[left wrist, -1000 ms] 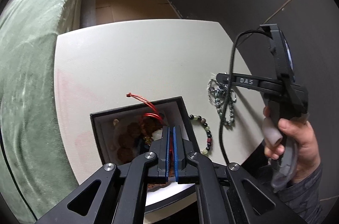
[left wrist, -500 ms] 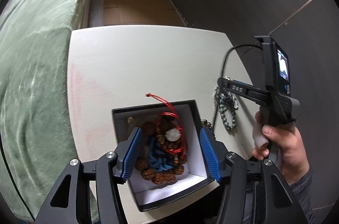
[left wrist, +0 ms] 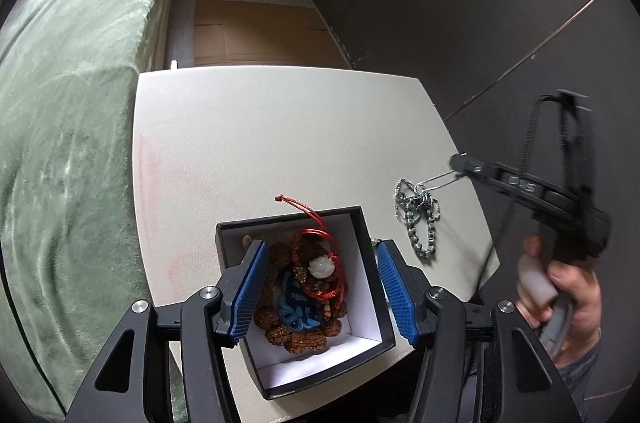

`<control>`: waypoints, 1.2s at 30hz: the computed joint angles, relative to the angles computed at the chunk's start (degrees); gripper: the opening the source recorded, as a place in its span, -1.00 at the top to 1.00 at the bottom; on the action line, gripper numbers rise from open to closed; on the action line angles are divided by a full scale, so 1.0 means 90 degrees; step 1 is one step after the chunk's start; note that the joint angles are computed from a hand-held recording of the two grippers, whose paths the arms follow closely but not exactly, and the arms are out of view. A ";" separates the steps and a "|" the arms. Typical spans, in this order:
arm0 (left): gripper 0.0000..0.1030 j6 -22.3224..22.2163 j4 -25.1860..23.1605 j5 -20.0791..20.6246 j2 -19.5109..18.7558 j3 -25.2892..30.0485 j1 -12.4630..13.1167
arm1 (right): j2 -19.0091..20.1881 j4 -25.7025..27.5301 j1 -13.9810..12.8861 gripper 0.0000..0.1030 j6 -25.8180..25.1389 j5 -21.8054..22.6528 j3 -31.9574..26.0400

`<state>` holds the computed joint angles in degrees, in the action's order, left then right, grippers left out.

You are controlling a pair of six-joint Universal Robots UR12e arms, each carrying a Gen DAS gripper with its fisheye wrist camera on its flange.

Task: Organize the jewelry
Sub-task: 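Lift the silver chain necklace up off the table with the right gripper, then carry the silver chain over the black box and lower it in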

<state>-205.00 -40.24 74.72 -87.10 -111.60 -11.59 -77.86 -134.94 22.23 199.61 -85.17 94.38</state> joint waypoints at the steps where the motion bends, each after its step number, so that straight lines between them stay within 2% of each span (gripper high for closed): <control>1: -0.12 -0.0002 0.0010 0.0002 0.0005 -0.0001 -0.0002 | -0.0054 -0.0065 0.0018 0.24 -0.0031 -0.0050 0.0015; 6: -0.12 0.0023 0.0107 -0.0003 0.0052 -0.0026 -0.0015 | -0.0303 -0.0462 0.0139 0.24 -0.0230 -0.0211 0.0056; 10: -0.12 0.0041 0.0183 -0.0032 0.0117 -0.0071 -0.0018 | -0.0492 -0.0588 0.0094 0.24 -0.0166 0.0295 0.0057; 14: -0.12 0.0049 0.0235 -0.0032 0.0186 -0.0109 -0.0002 | -0.0636 -0.0655 0.0132 0.24 -0.0184 0.0345 -0.0022; 27: -0.12 -0.0206 0.0503 -0.0131 0.0381 -0.0296 0.0213 | -0.0942 -0.0898 0.0584 0.24 -0.0748 -0.0414 -0.0634; 36: -0.12 -0.0329 0.0658 -0.0146 0.0532 -0.0425 0.0311 | -0.0923 -0.1111 0.0972 0.24 -0.1164 -0.0654 -0.1038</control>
